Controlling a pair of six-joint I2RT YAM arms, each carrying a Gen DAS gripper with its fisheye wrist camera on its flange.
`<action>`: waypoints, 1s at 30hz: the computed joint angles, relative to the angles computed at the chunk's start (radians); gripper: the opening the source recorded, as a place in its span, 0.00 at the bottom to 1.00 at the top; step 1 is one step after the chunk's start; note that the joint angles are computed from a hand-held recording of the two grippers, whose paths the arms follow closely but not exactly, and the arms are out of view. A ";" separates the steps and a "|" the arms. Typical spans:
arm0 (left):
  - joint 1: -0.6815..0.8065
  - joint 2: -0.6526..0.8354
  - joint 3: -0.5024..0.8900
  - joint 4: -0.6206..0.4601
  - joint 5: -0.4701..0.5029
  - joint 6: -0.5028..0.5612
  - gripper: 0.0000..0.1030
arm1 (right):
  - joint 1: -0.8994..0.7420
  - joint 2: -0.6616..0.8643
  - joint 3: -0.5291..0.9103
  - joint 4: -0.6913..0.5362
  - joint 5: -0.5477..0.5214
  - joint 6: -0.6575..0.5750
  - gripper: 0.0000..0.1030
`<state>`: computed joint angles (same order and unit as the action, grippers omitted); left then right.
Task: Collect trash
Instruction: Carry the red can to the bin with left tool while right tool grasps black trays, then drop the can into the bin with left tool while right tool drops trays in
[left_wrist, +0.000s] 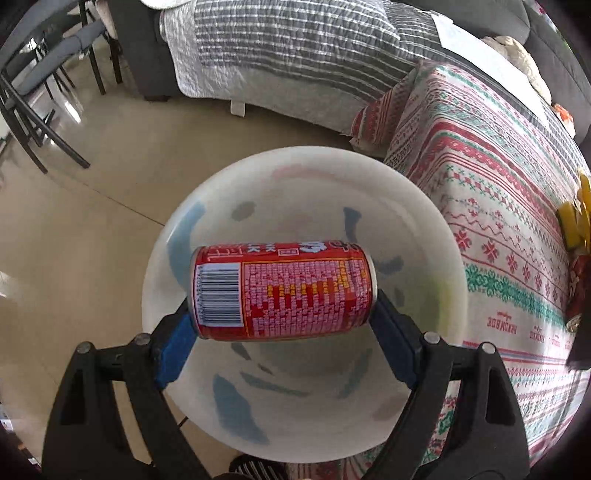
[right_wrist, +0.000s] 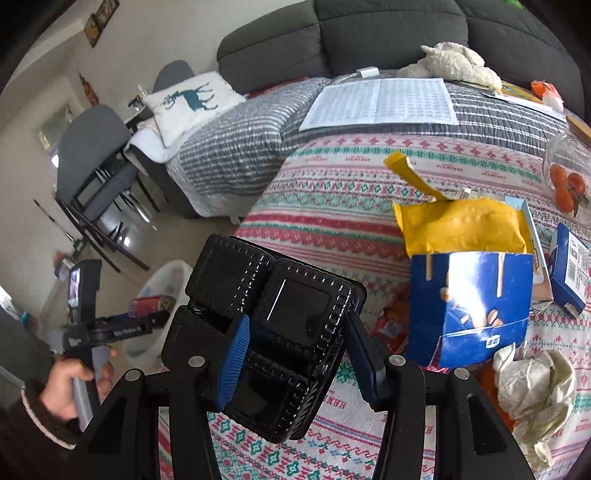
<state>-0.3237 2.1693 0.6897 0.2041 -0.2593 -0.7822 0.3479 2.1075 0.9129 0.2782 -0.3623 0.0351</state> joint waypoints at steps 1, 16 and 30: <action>0.003 0.007 0.015 -0.012 0.000 0.000 0.85 | 0.007 0.005 0.002 -0.001 0.008 0.002 0.52; -0.032 -0.339 -0.255 -0.156 -0.137 -0.155 0.97 | 0.207 0.051 0.169 -0.168 0.078 0.108 0.52; 0.044 -0.514 -0.417 -0.165 -0.174 -0.114 0.97 | 0.422 0.279 0.564 -0.335 0.156 0.223 0.54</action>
